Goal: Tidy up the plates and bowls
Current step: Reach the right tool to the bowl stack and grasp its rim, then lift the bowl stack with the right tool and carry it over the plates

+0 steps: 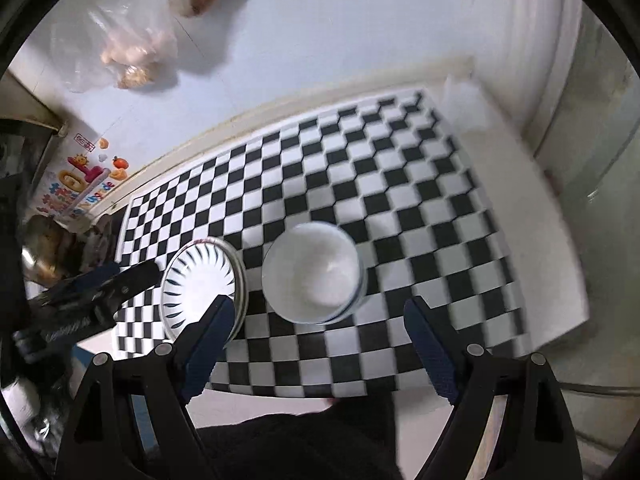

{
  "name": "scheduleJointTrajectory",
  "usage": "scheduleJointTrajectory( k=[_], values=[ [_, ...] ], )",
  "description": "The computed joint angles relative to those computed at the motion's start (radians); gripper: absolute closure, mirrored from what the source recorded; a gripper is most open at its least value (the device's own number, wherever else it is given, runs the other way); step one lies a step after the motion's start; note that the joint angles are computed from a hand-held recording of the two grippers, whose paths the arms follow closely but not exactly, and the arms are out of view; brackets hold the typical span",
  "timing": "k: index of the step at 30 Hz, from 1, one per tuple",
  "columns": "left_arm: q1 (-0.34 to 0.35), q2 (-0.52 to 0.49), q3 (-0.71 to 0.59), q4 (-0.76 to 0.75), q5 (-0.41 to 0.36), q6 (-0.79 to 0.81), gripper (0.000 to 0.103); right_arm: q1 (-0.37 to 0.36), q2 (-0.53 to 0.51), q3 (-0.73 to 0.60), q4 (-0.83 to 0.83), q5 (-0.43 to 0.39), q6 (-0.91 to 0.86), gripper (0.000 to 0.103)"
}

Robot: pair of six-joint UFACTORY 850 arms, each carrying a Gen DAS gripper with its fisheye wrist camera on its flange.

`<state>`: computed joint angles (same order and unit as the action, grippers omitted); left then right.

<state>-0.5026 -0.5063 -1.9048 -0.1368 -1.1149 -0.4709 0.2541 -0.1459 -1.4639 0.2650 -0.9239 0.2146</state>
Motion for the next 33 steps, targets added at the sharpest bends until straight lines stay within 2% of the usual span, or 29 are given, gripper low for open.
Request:
scheduleJointTrajectory(
  k=[3, 8, 12, 15, 17, 19, 20, 22, 25, 28, 33],
  values=[
    [0.028, -0.084, -0.049, -0.123, -0.033, 0.064, 0.017, -0.041, -0.059, 0.029, 0.119, 0.025, -0.057, 0.014],
    [0.041, -0.222, -0.181, -0.196, -0.113, 0.111, 0.030, -0.096, -0.145, 0.048, 0.266, 0.028, -0.122, 0.014],
    [0.047, -0.327, -0.288, -0.234, -0.193, 0.136, 0.033, -0.142, -0.218, 0.066, 0.436, -0.009, -0.210, 0.015],
    [0.049, -0.372, -0.322, -0.267, -0.220, 0.158, 0.033, -0.153, -0.256, 0.071, 0.493, -0.030, -0.247, 0.016],
    [0.052, -0.395, -0.334, -0.296, -0.241, 0.178, 0.033, -0.153, -0.286, 0.067, 0.517, -0.040, -0.271, 0.020],
    [0.051, -0.419, -0.350, -0.314, -0.271, 0.195, 0.033, -0.146, -0.308, 0.059, 0.514, -0.043, -0.268, 0.031],
    [0.051, -0.427, -0.351, -0.329, -0.278, 0.203, 0.035, -0.143, -0.319, 0.054, 0.519, -0.046, -0.274, 0.033],
    [0.054, -0.435, -0.341, -0.366, -0.289, 0.214, 0.046, -0.135, -0.340, 0.041, 0.515, -0.050, -0.274, 0.042],
    [0.060, -0.421, -0.307, -0.428, -0.261, 0.222, 0.055, -0.134, -0.362, 0.033, 0.514, -0.046, -0.282, 0.045],
    [0.048, -0.417, -0.315, -0.391, -0.243, 0.226, 0.056, -0.144, -0.379, 0.038, 0.533, -0.049, -0.289, 0.057],
    [0.038, -0.396, -0.300, -0.348, -0.218, 0.226, 0.057, -0.141, -0.390, 0.031, 0.533, -0.055, -0.298, 0.060]
  ],
)
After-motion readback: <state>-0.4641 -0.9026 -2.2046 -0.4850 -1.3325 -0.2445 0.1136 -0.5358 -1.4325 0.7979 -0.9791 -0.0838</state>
